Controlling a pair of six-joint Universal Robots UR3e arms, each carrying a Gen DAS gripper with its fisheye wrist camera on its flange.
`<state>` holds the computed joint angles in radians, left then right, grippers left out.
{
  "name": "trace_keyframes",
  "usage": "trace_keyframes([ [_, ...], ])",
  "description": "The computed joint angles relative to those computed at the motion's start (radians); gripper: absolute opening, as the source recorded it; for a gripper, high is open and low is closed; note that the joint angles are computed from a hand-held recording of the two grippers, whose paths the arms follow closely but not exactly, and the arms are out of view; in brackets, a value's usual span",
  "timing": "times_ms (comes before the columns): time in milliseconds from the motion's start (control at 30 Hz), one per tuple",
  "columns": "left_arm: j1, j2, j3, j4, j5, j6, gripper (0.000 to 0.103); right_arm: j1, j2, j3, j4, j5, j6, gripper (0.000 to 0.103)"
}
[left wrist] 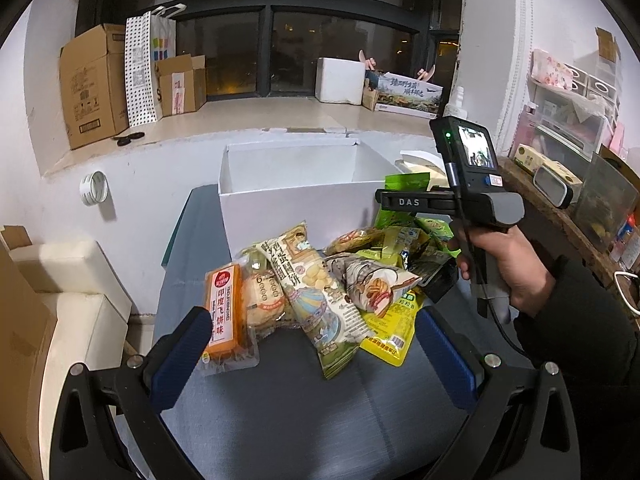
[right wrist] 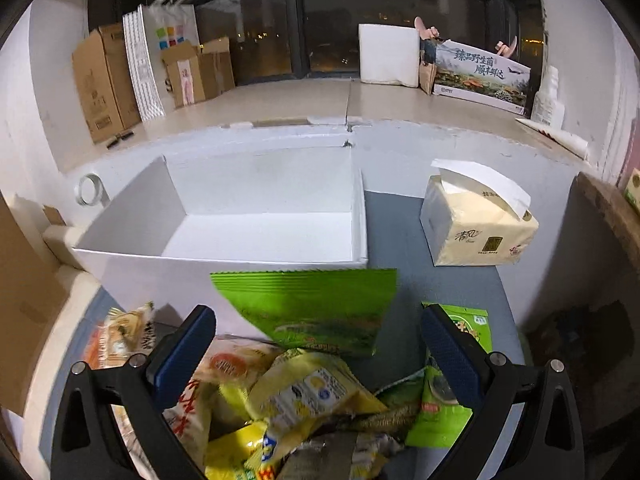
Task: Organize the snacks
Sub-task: 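Grasp the green seaweed pack with the right tool while the left tool grasps the orange sausage pack, then carry both packs over the white box and release them inside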
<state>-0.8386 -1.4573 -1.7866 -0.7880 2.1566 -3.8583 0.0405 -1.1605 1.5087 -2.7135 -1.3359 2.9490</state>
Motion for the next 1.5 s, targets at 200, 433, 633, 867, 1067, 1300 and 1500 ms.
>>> trace_keyframes([
  [200,0.050,0.037,-0.064,0.015,-0.045,-0.024,0.103,0.013,0.008,0.008,-0.031,-0.014,-0.002,0.073],
  [433,0.191,0.127,-0.214,0.087,-0.163,0.013,0.103,-0.072,-0.165,0.169,-0.117,0.107,-0.019,0.073],
  [633,0.516,0.250,-0.380,0.125,-0.464,0.135,0.103,-0.256,-0.463,0.362,-0.058,0.356,-0.072,0.073],
  [867,0.780,0.116,-0.451,0.234,-0.726,0.281,0.103,-0.517,-0.800,0.539,0.265,0.626,-0.252,0.073],
  [1067,0.776,-0.059,-0.430,0.346,-0.656,0.324,0.102,-0.686,-1.000,0.603,0.606,0.757,-0.452,0.073],
  [1300,0.739,0.014,-0.487,0.380,-0.629,0.320,0.040,-0.698,-1.053,0.619,0.699,0.773,-0.502,0.073],
  [1500,0.684,0.097,-0.494,0.360,-0.597,0.305,0.018,-0.650,-1.074,0.634,0.695,0.759,-0.502,0.073],
])
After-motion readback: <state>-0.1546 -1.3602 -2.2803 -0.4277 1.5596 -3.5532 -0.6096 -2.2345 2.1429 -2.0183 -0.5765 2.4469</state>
